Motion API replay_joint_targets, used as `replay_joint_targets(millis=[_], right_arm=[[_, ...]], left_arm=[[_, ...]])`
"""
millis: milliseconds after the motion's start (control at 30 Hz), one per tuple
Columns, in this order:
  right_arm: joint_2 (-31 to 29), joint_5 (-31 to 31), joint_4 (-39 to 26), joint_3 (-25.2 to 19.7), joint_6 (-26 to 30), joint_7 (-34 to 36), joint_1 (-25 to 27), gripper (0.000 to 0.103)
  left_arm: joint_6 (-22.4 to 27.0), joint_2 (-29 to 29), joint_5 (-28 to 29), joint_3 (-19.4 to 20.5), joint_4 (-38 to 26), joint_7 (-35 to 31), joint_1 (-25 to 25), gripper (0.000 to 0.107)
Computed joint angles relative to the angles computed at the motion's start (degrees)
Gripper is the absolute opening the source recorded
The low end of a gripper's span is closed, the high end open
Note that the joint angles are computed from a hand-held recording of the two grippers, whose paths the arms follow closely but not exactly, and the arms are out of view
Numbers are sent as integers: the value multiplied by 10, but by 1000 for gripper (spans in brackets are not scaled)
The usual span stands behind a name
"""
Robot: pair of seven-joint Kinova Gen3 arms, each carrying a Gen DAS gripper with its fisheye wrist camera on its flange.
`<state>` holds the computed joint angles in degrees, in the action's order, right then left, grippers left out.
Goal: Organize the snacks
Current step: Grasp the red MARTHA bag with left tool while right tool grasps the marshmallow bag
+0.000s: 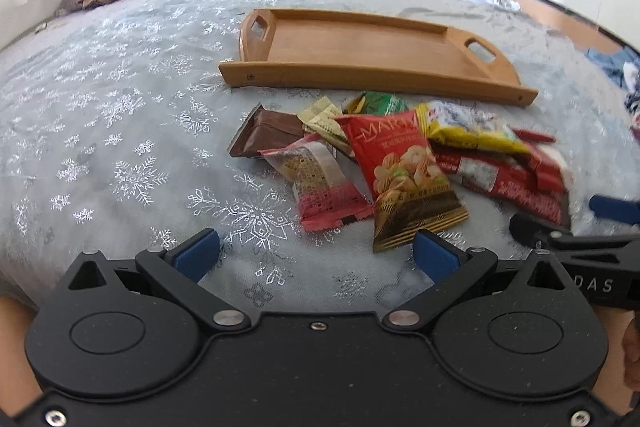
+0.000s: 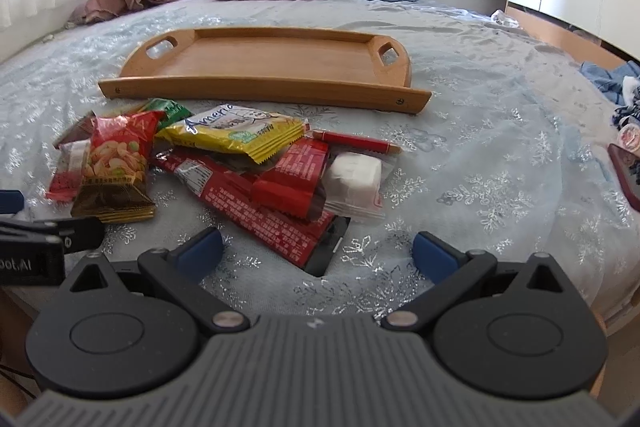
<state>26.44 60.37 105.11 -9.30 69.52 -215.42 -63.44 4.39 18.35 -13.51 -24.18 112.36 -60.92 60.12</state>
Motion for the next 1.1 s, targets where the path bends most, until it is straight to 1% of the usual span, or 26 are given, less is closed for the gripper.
replay_joint_targets(millis=[100,133,167,200,267,300,333,367,400,433,500,567,600,633,667,700,733,767,833,867,900,933,1000,1067,1100], right_arm=[[-10,8,12,-2,0,-12,-5,103],[-15,14,19,-3,-3,-22,-6,103],[-20,21,26,-5,-5,-34,-8,103],[-25,29,34,-7,-6,-46,-9,103],[-31,45,44,-13,1,-67,-14,103],[-32,53,47,-15,10,-76,-18,103],[-32,59,48,-17,22,-82,-21,103],[-30,61,45,-19,36,-86,-24,103],[-28,61,41,-20,49,-86,-24,103],[-25,61,38,-20,62,-89,-24,103],[-24,58,36,-21,76,-100,-22,100],[-24,48,32,-21,83,-105,-13,95],[-23,42,29,-21,85,-107,-9,91],[-23,37,28,-20,87,-111,-6,86],[-23,34,28,-19,89,-115,-4,83],[-23,30,27,-19,92,-116,-2,78],[-22,28,27,-19,95,-117,-1,74],[-21,25,25,-20,99,-114,-1,73],[-15,19,18,-20,103,-93,3,68],[-12,16,15,-19,106,-82,4,67],[-10,14,13,-18,105,-74,6,64],[-10,13,11,-18,101,-69,8,63],[-11,14,13,-17,89,-64,11,57],[-9,18,11,-15,80,-56,13,57],[-8,20,9,-14,76,-50,14,57]], left_arm=[[-22,-19,12,58,17,-20,-56,103],[-31,-25,17,69,24,-31,-67,102],[-38,-30,22,69,28,-40,-67,102],[-45,-34,27,59,33,-49,-57,100],[-52,-39,39,30,36,-66,-24,93],[-54,-42,45,24,36,-74,-16,89],[-54,-44,50,26,35,-83,-15,86],[-55,-47,54,40,35,-91,-25,85],[-60,-50,56,61,35,-99,-42,82],[-67,-51,61,71,36,-107,-48,78],[-76,-49,70,86,32,-121,-58,74],[-81,-39,85,81,23,-137,-49,71],[-80,-33,96,72,16,-145,-39,67],[-75,-26,108,61,7,-152,-27,66],[-72,-22,118,60,1,-157,-25,66],[-65,-14,128,54,-8,-162,-20,66],[-59,-7,141,38,-16,-166,-4,64],[-56,-1,152,29,-21,-170,4,61],[-45,11,171,-2,-33,-172,31,48],[-39,18,177,-27,-38,-168,52,46],[-35,24,179,-42,-42,-161,65,39],[-35,27,177,-48,-44,-155,69,39],[-37,28,171,-36,-45,-150,58,39],[-36,32,167,-41,-48,-146,63,41],[-35,36,166,-53,-50,-143,74,44]])
